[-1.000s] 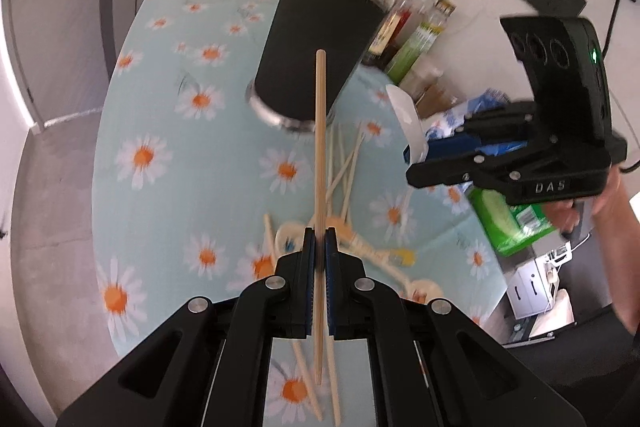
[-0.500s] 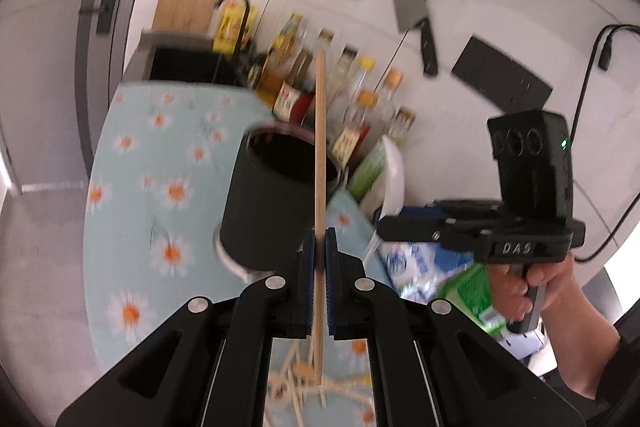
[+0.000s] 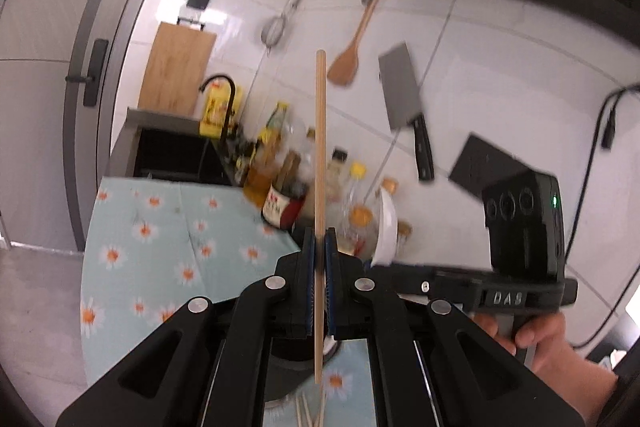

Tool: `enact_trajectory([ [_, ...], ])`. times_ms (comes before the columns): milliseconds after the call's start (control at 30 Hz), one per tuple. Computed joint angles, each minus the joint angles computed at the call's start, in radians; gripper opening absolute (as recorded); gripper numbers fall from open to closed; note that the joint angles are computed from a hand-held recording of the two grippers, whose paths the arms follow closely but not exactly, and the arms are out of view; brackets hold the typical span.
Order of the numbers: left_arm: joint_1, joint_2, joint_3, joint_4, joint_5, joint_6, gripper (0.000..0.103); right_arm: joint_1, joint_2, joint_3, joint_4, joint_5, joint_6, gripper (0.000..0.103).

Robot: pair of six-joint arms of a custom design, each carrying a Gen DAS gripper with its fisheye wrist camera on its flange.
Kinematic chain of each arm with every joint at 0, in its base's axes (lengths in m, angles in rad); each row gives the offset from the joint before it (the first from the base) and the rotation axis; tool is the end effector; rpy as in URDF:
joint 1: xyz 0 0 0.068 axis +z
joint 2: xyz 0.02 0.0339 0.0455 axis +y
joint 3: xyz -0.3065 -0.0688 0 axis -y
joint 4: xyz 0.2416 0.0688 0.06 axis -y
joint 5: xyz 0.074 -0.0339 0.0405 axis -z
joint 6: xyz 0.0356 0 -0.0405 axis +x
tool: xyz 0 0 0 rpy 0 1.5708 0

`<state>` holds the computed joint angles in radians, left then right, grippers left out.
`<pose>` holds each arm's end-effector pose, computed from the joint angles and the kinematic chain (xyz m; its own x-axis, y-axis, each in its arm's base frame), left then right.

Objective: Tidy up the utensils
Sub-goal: 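Lift the chopstick and white spoon over the black holder with both grippers, then lower both items into the black holder and open both grippers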

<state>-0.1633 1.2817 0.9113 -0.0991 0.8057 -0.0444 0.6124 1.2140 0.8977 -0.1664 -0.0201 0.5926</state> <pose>0.2598 -0.0688 0.3311 -0.4792 0.0478 -0.8764 0.7268 0.5815 -0.3656 0.2109 0.1491 0.3317 -0.6442 0.2299 -0.7295 -0.2767 0.8191 0.5024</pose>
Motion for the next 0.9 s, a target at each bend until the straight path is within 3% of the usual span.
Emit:
enact_trajectory([
  [233,-0.028,0.065,-0.001,0.159,-0.031,-0.077,0.003,-0.044,0.032,0.016,0.031,-0.034,0.0,0.023],
  [567,-0.077,0.161,-0.131,0.362,-0.102,-0.097,0.004,-0.065,0.114,-0.068,0.143,-0.057,0.037,0.024],
  [767,-0.12,0.162,-0.181,0.368,-0.184,-0.03,0.004,-0.068,0.144,-0.103,0.189,-0.068,0.059,0.024],
  [900,-0.125,0.175,-0.186,0.34,-0.184,-0.026,0.004,-0.068,0.15,-0.116,0.196,-0.074,0.076,0.026],
])
